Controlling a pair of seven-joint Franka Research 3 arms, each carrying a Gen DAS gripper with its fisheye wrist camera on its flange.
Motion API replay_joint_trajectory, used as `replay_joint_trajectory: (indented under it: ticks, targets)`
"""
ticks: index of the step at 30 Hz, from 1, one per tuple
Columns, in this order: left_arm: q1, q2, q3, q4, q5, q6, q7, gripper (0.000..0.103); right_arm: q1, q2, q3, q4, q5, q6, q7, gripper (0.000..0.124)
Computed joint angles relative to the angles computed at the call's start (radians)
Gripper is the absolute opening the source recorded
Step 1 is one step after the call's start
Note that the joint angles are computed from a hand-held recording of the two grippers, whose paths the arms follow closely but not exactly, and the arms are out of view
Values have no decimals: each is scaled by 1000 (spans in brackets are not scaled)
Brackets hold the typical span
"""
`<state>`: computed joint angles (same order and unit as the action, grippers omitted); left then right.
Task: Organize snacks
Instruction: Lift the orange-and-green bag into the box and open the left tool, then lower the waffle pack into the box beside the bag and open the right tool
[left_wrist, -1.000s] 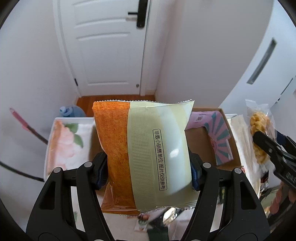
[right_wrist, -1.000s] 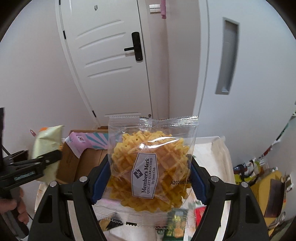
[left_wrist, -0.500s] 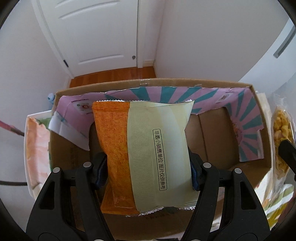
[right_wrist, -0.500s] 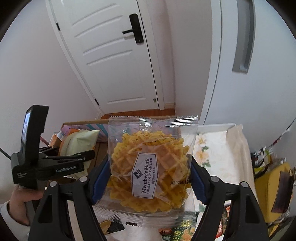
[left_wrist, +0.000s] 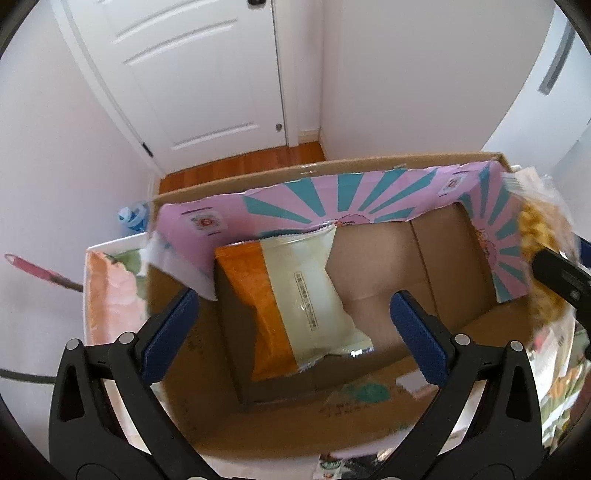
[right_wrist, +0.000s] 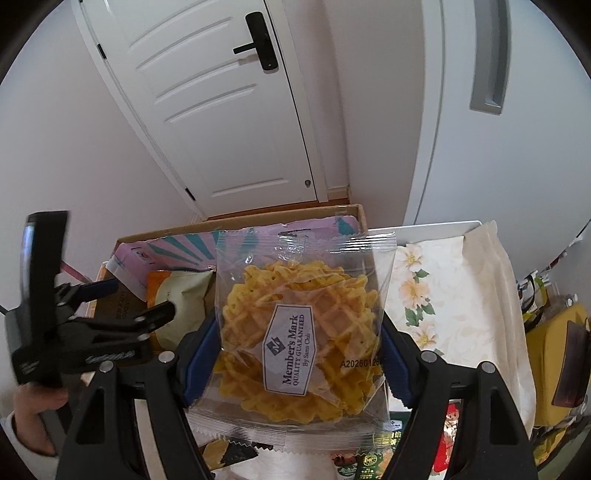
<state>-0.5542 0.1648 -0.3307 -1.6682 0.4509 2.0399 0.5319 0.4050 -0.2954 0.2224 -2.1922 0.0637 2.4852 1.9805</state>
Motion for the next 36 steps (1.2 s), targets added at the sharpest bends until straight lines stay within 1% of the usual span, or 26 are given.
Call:
replay_joint_trajectory:
  ticks: [4, 6, 10, 14, 19, 21, 22, 23, 24, 25, 28, 33, 36]
  targets:
    - [6, -53, -4, -54, -8, 16, -19, 103, 9, 41, 0, 42, -3, -14, -23, 73]
    - [12, -72, -7, -78, -12, 24, -27, 103, 14, 74, 0, 76, -8, -40, -29, 73]
    - [22, -124, -16, -128, -22, 35, -40, 103, 36, 152, -15, 140, 32, -70, -63, 73]
    - [29, -159, -25, -158, -27, 30, -46, 103, 54, 240, -20, 212, 22, -113, -58, 73]
    - [45, -185, -27, -191, -39, 49, -46, 103, 81, 312, -31, 267, 30, -147, -50, 73]
    - [50, -195, -28, -203, -42, 55, -44, 103, 88, 335, -37, 286, 47, -157, -37, 76]
    - [51, -197, -28, -205, -43, 57, -43, 103, 89, 346, -40, 291, 66, -158, -35, 80]
    - [53, -198, -30, -206, -42, 57, -42, 102, 91, 352, -42, 292, 79, -153, -42, 95]
    - [53, -197, -31, -205, -40, 57, -41, 103, 92, 355, -44, 295, 82, -153, -52, 103]
    - [53, -198, -32, -207, -39, 58, -41, 103, 94, 352, -45, 293, 76, -148, -58, 103]
    - [54, -200, -34, -213, -40, 69, -43, 103, 100, 324, -47, 256, 56, -85, -43, 103]
    - [54, -215, -36, -222, -43, 81, -43, 103, 98, 304, -46, 239, 45, -73, -33, 103]
    - [53, -230, -40, -225, -39, 83, -48, 103, 98, 272, -40, 223, 40, -74, -28, 103]
